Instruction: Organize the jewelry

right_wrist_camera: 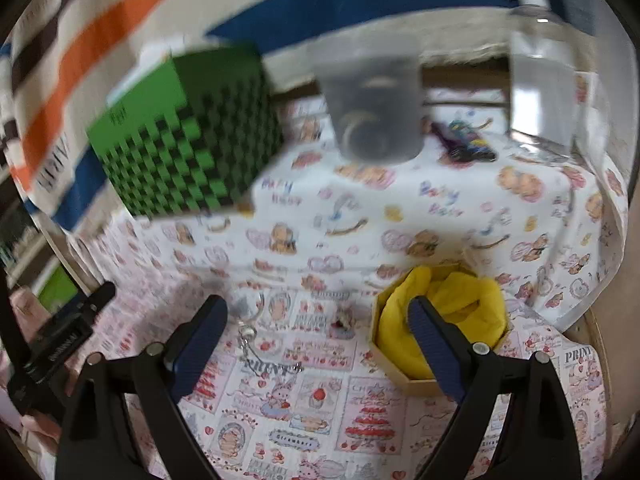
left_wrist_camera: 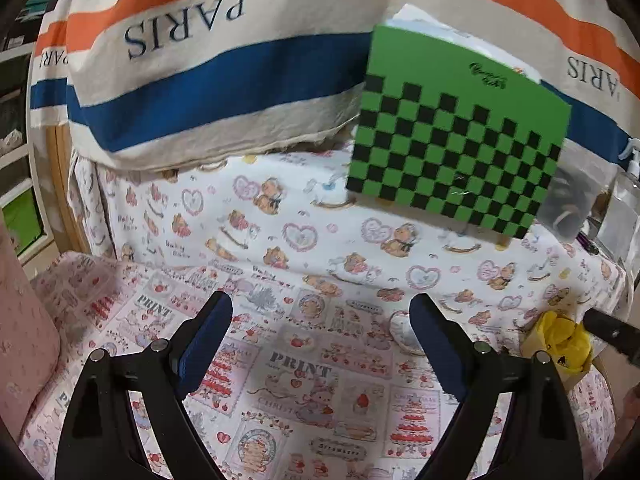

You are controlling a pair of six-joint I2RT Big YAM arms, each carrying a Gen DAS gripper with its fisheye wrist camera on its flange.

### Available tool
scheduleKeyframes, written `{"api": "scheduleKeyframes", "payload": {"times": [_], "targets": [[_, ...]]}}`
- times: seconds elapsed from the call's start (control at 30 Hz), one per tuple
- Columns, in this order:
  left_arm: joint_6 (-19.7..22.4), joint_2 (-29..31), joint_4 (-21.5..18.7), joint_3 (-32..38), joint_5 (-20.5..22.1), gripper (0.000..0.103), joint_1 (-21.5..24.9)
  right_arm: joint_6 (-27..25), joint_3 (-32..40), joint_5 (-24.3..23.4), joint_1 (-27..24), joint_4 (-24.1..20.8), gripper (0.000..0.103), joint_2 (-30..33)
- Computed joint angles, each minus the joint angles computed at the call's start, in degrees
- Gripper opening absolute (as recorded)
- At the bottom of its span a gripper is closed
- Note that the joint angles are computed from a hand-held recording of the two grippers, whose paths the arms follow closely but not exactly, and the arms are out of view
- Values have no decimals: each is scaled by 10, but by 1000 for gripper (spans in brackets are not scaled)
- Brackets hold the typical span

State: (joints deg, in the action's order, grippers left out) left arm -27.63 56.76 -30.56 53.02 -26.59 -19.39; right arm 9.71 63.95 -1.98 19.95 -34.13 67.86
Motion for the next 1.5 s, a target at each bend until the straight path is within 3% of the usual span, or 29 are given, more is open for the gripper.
{"api": "scheduleKeyframes", "payload": {"times": [0.1, 0.17, 0.2, 0.37, 0.43, 0.63, 0.83, 0.93, 1.07, 1.23, 1.3, 1.4, 1.5], "targets": [[-1, 14, -12, 7, -1, 89, 6, -62, 53, 35, 24, -64, 83, 55], [-1, 23, -22, 11, -4, 89, 9, -94, 84, 73, 36, -101, 68, 90], [-3, 24, -24, 12, -4, 89, 11, -105, 98, 81, 40, -115, 65, 105], [-4, 22, -21, 8, -9, 89, 11, -147, 162, 78, 42, -188, 48, 175], [0, 23, -21, 8, -15, 89, 6, -156, 187, 83, 42, -222, 38, 202], [12, 26, -20, 10, -26, 89, -8, -154, 222, 130, 44, -258, 27, 246], [15, 14, -10, 7, -39, 89, -18, -154, 220, 152, 40, -254, 23, 258], [18, 16, -9, 7, -45, 89, -19, -141, 224, 156, 39, -254, 9, 263], [17, 18, -11, 7, -42, 89, -16, -146, 223, 152, 36, -248, 9, 259], [9, 17, -13, 5, -31, 89, -9, -117, 166, 109, 36, -190, 8, 189], [10, 17, -13, 5, -22, 89, -7, -120, 110, 89, 34, -138, 9, 134], [14, 21, -20, 8, -4, 89, -9, -134, 29, 106, 38, -59, 8, 68], [32, 27, -23, 14, 19, 89, -15, -89, -20, 62, 14, -17, 9, 22]]}}
